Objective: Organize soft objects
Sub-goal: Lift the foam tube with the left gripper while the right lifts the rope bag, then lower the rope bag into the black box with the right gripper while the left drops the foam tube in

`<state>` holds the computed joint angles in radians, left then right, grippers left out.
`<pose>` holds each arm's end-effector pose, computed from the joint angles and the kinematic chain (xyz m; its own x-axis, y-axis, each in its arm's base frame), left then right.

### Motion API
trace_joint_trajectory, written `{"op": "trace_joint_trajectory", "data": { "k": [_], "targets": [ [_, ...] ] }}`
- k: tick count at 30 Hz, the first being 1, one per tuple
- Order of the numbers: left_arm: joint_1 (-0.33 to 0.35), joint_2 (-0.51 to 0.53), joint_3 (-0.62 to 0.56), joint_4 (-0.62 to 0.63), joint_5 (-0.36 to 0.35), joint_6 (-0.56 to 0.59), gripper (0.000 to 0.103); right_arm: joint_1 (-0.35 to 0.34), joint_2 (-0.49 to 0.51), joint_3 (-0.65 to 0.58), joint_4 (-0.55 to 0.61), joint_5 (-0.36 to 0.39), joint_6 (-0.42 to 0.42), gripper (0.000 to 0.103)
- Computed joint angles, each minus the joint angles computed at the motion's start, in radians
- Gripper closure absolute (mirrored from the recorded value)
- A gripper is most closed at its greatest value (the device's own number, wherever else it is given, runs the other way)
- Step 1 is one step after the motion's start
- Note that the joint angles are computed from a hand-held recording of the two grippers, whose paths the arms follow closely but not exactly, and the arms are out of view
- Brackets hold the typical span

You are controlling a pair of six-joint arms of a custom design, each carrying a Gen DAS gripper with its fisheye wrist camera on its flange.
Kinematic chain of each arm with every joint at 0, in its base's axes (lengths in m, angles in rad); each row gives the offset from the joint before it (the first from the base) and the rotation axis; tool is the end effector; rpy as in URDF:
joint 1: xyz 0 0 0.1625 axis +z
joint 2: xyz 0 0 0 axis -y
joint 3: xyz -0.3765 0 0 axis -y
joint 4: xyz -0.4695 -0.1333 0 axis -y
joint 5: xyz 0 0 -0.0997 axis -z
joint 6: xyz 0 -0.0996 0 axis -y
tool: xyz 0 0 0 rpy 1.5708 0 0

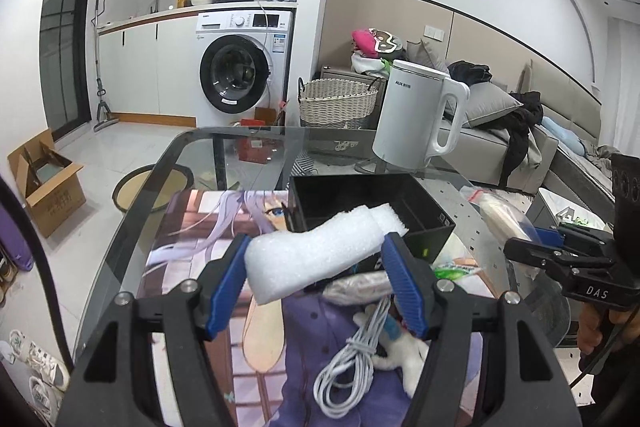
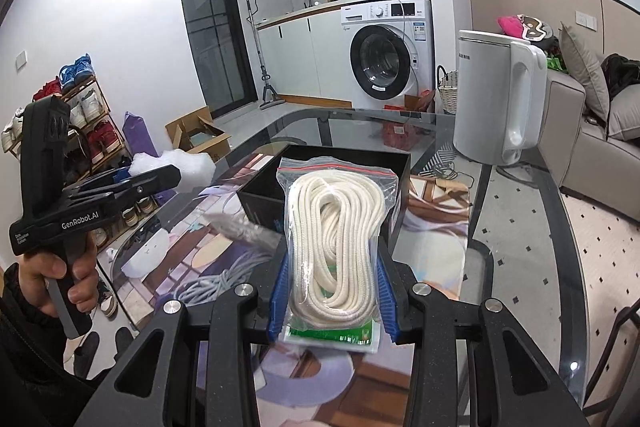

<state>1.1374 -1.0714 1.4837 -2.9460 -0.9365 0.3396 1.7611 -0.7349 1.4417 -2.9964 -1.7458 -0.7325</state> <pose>-0.1334 -0.7462 0.3409 -0.8020 0.0754 -0.5926 0.5377 0.5231 -0.6612 0.2606 -0.7400 0.1019 -0.6399 -0.5490 0.5378 -0.7670 0.5002 -0.4020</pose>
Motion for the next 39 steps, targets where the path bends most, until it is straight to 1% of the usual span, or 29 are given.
{"op": "trace_joint_trajectory", "data": {
  "k": [8,14,19,22,29,34,39],
  "targets": [
    [0.015,0.09,-0.124,0.054,-0.017,0.019,0.037,0.009,0.074,-0.115,0.049,-0.025,-0.004,0.065],
    [0.027,0.164,-0.223,0.088,-0.027,0.034,0.037,0.012,0.138,-0.227,0.114,-0.042,0.001,0.065],
    [0.035,0.223,-0.305,0.117,-0.038,0.045,0.037,0.022,0.2,-0.324,0.158,-0.075,-0.009,0.065],
    [0.038,0.263,-0.361,0.133,-0.03,0.067,0.037,0.026,0.234,-0.377,0.187,-0.086,-0.018,0.065],
    [0.05,0.32,-0.436,0.154,-0.019,0.082,0.037,0.031,0.317,-0.502,0.239,-0.115,-0.044,0.065],
    [0.058,0.357,-0.483,0.173,-0.013,0.071,0.037,0.03,0.367,-0.579,0.283,-0.137,-0.052,0.065],
    [0.063,0.387,-0.52,0.186,-0.005,0.085,0.037,0.029,0.397,-0.618,0.295,-0.154,-0.072,0.065]
  ]
}}
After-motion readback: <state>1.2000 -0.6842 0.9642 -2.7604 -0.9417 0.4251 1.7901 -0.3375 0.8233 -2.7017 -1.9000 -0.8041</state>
